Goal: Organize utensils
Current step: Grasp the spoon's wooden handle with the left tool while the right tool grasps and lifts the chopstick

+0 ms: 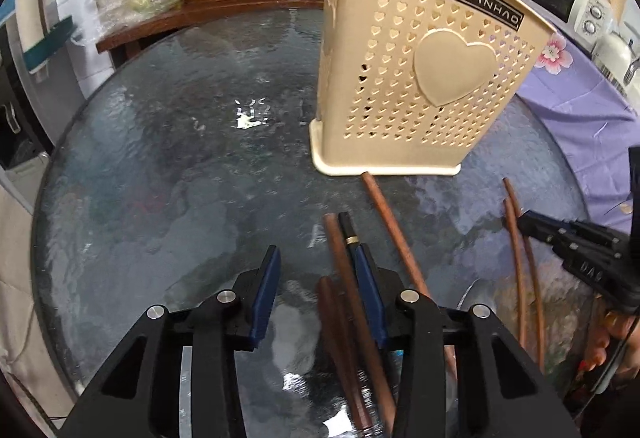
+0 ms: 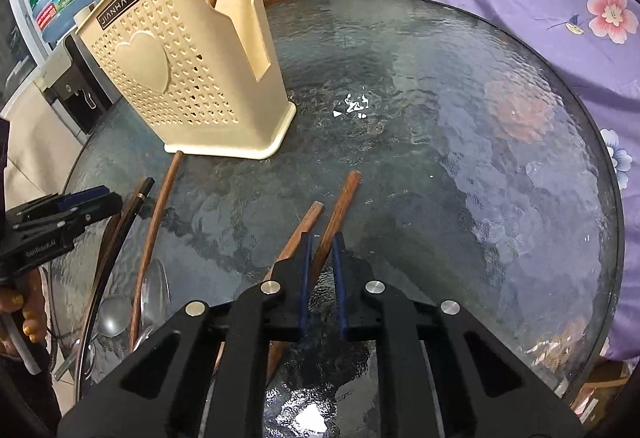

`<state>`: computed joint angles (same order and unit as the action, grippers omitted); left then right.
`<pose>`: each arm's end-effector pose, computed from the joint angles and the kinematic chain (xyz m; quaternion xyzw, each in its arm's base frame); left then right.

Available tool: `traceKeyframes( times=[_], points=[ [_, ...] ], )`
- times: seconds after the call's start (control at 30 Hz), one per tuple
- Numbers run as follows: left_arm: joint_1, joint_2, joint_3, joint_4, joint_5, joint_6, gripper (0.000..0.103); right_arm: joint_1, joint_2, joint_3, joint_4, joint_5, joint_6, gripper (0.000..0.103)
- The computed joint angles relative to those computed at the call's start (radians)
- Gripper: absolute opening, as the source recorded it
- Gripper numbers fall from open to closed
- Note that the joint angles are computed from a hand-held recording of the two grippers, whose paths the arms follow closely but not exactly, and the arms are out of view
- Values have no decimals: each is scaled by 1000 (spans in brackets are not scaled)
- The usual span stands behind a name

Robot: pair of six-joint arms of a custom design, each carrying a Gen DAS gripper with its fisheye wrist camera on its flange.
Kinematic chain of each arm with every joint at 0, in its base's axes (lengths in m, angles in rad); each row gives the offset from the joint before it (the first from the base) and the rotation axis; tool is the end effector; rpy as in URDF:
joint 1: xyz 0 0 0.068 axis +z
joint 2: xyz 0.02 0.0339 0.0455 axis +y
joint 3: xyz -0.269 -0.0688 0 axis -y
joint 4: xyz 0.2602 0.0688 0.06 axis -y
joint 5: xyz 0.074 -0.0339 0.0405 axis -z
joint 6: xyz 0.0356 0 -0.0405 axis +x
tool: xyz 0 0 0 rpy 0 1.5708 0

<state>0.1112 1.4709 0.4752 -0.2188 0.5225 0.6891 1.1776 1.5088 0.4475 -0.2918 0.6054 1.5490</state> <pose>0.2222 0.0069 0.0972 0.3148 0.8983 -0.1674 0.2567 0.0972 0.1815 0.0833 0.2070 0.9266 0.0404 0.3113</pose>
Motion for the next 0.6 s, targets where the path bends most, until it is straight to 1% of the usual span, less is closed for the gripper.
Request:
traceKeyframes(
  times=[0.07,0.13,0.23,0.43,0.53,0.6],
  points=[
    [-22,14,9,-2,-4,-16,37,3,4,2,0,0,5,11],
    [-51,14,-8,38,-44,-38,33,3,4,1,1,1,5,11],
    [-45,28,-5,39,-34,-32,29,6,5,0,5,3,4,11],
    [0,63,18,36,-21,-10,29,13,13,3,1,7,7,11],
    [-24,39,-4,57,-38,-20,28,9,20,11,-1,5,0,11],
    [-27,12,-25,57,-46,-7,28,11,24,13,-1,7,-2,11]
  ],
)
